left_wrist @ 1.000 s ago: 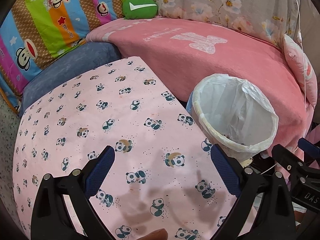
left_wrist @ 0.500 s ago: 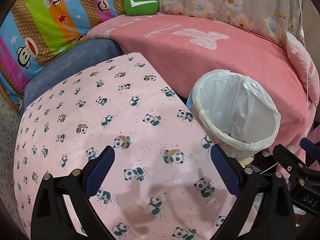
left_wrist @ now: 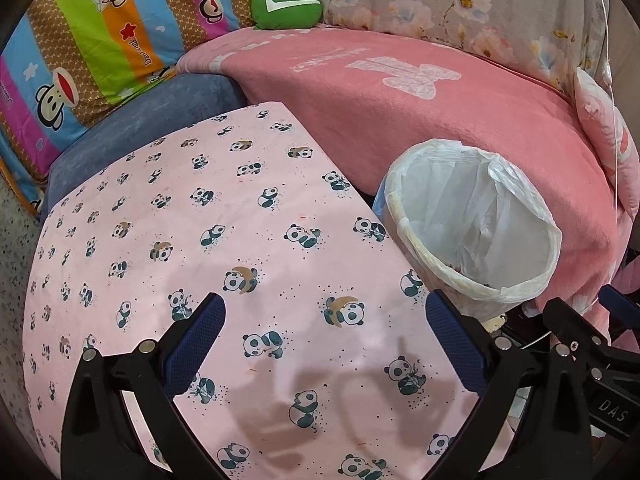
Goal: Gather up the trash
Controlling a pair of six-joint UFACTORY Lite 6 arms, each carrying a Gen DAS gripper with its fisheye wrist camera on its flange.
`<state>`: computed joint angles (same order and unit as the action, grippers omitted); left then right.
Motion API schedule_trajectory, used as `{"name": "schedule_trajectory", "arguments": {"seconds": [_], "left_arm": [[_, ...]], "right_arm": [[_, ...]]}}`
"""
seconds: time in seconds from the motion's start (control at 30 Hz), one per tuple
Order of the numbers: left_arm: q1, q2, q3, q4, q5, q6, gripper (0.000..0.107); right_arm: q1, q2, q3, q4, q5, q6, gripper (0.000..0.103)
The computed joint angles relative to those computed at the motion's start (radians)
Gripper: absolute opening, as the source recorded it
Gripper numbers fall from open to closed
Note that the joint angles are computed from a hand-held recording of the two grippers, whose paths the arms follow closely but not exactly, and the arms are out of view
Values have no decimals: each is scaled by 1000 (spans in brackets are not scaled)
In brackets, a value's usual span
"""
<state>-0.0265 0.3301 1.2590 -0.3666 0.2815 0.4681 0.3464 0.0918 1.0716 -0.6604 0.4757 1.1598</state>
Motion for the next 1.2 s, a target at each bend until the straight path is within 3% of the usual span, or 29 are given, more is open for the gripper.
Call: {"name": "schedule_trajectory", "arguments": {"seconds": [1.2], "left_arm": [[-19,-7,-29,28,-23,-13,96]], "right_arm": [[-8,-9,-29,-15,-17,16,98]]}}
